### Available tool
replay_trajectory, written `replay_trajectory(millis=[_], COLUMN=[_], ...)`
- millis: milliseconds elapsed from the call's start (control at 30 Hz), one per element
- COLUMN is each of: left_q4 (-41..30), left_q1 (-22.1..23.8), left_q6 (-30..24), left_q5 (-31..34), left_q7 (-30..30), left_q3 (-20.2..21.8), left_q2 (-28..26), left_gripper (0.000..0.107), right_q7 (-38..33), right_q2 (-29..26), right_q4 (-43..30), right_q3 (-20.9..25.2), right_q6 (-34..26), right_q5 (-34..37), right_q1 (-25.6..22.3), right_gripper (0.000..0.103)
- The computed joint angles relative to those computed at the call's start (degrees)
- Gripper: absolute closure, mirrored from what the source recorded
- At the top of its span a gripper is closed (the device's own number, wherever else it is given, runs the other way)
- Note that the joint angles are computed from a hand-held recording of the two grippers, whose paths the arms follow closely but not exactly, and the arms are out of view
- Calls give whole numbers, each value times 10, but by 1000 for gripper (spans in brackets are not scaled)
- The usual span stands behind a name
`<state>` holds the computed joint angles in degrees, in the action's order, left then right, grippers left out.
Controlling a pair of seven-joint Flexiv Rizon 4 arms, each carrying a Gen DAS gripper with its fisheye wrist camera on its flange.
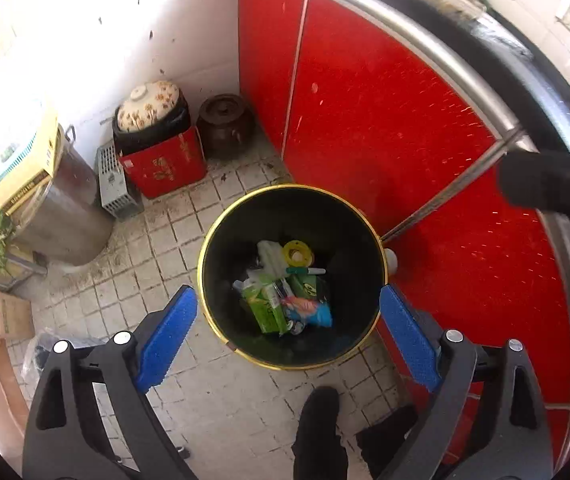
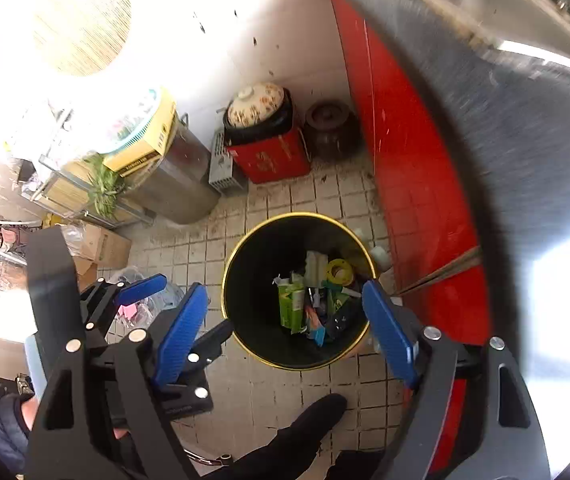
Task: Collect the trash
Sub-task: 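Carry the green carton and marker over the bin and open both tools, then swing both open tools back over the empty counter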
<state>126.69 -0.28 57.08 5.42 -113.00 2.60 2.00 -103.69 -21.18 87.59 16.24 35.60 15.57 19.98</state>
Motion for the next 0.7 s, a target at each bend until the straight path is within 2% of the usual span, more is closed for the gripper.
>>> replay_trajectory(millis=[100, 200, 333, 467, 600, 700], left_q4=[-39, -89, -186, -294, -394, -491], left_q1=[-6, -16, -48, -90, -136, -180], left_q6=[-64, -109, -151, -168, -173, -198], left_q5=[32, 49, 39, 38, -20, -1], left_q7=[-9, -12, 27, 55, 126, 163], left_q3=[-15, -35, -69, -100, -123, -140], left_q2=[35, 50, 36, -19, -91, -151], left_gripper=[14, 11, 11, 11, 11, 11], right_q7=[7, 12, 66, 148, 257, 348], right_q2=[49, 122, 215, 293, 356, 396], right_q4=[3, 32, 78, 125, 176, 216], right_q3=[-5, -24, -68, -107, -130, -136], right_q6=[-16, -8, -4, 2, 11, 24], right_q5=[21, 23, -35, -91, -182, -264], right_q1=[-24, -48, -81, -133, -202, -263], right_gripper=[11, 7, 7, 7, 7, 7])
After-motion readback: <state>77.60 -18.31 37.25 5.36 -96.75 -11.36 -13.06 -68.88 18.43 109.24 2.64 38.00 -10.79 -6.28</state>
